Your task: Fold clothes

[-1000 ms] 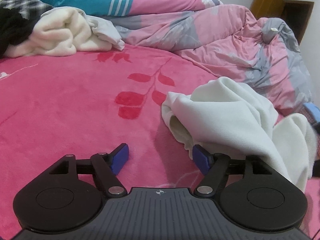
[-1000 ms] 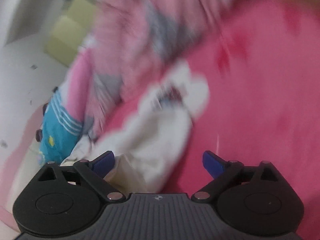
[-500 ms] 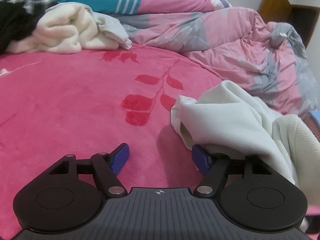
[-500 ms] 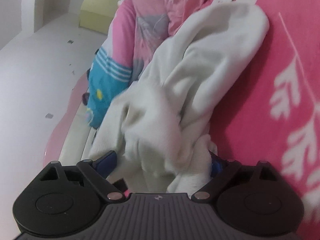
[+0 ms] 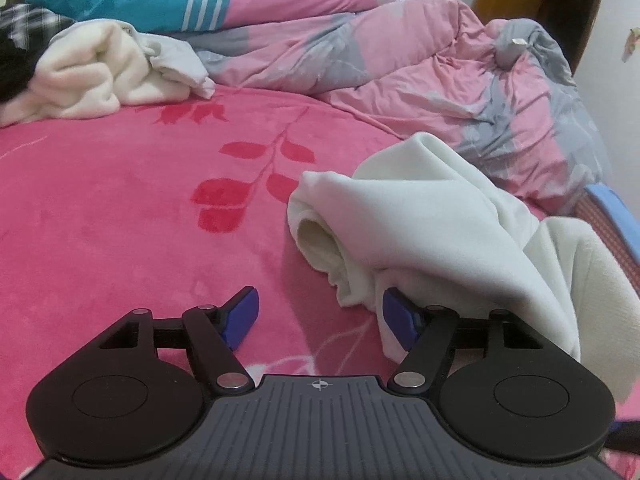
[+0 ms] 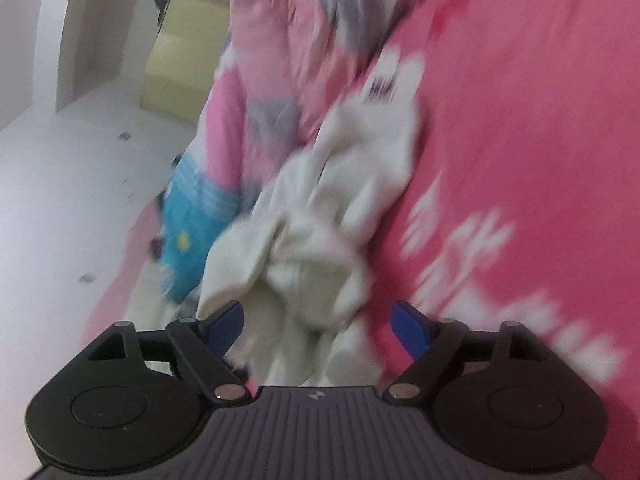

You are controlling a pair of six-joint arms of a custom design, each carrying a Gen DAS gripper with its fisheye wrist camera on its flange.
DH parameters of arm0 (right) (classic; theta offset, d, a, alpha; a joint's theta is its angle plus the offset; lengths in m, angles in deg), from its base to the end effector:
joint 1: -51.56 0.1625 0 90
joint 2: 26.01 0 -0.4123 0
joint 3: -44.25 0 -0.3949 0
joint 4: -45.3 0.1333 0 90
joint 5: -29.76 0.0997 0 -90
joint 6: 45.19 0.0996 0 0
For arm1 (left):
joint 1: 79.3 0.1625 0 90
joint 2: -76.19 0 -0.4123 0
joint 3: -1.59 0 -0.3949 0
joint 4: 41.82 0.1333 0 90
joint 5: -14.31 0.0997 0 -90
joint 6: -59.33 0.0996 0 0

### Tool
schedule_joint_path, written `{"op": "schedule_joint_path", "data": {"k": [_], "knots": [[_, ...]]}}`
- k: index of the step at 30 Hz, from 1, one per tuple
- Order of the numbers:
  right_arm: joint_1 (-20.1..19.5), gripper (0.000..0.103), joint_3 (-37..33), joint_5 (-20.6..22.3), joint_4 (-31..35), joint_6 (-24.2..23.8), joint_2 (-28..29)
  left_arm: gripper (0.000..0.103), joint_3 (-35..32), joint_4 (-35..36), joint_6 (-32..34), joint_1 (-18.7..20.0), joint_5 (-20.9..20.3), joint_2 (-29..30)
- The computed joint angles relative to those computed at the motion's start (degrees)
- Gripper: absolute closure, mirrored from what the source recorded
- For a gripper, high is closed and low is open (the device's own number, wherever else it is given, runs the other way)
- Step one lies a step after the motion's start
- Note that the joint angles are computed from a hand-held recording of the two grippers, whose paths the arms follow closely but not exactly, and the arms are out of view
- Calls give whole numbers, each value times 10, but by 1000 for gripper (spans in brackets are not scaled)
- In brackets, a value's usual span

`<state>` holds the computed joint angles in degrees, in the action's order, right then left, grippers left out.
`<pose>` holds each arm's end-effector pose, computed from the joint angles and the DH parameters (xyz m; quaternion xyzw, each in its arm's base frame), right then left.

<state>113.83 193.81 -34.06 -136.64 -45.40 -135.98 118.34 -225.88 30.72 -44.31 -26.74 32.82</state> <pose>0.0195 -0.3437 0.3227 0.1109 0.8728 -0.4660 0.0935 -0.3139 -0.4741 0.0412 0.1321 0.8887 -0.3935 0.1949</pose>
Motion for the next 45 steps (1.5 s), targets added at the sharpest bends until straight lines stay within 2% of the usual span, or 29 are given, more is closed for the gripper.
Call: {"op": "schedule_joint_path", "data": {"k": [2, 4, 5, 9, 10, 14, 17, 20, 24, 25, 26, 27, 29, 32, 35, 39, 44, 45], "knots": [[0, 18, 6, -17, -19, -2, -31, 31, 10, 0, -3, 1, -2, -6], [27, 17, -1, -42, -52, -10, -25, 30, 23, -3, -8, 1, -6, -15], [55, 16, -11, -64, -68, -19, -12, 30, 29, -6, -11, -1, -4, -19], [180, 13, -69, -172, -107, -90, 83, 28, 53, -21, -26, -12, 13, -32], [212, 13, -91, -201, -120, -108, 127, 26, 57, -24, -29, -14, 22, -34], [302, 10, -154, -296, -129, -197, 242, 26, 74, -43, -32, -14, 43, -44], [361, 4, -204, -393, -171, -277, 340, 26, 81, -42, -36, -10, 54, -51], [394, 4, -256, -488, -216, -384, 432, 26, 86, -45, -42, -7, 57, -54], [408, 4, -295, -575, -243, -513, 513, 26, 88, -47, -40, -8, 62, -53], [409, 7, -297, -591, -264, -545, 527, 26, 87, -47, -40, -8, 63, -52], [410, 19, -300, -606, -285, -578, 543, 26, 87, -48, -40, -9, 65, -51], [414, 26, -303, -622, -297, -598, 555, 26, 87, -49, -40, -9, 64, -51], [409, 56, -293, -616, -304, -577, 538, 26, 87, -51, -43, -10, 62, -53], [394, 71, -257, -580, -282, -482, 471, 26, 88, -57, -41, -13, 61, -56], [368, 74, -211, -532, -273, -382, 393, 26, 85, -67, -28, -17, 57, -55], [305, 75, -148, -452, -271, -267, 285, 26, 72, -74, -3, -20, 45, -47], [185, 79, -79, -357, -260, -138, 175, 25, 48, -76, 34, -25, 16, -26], [147, 79, -66, -311, -247, -109, 152, 24, 43, -74, 41, -26, 8, -22]]}}
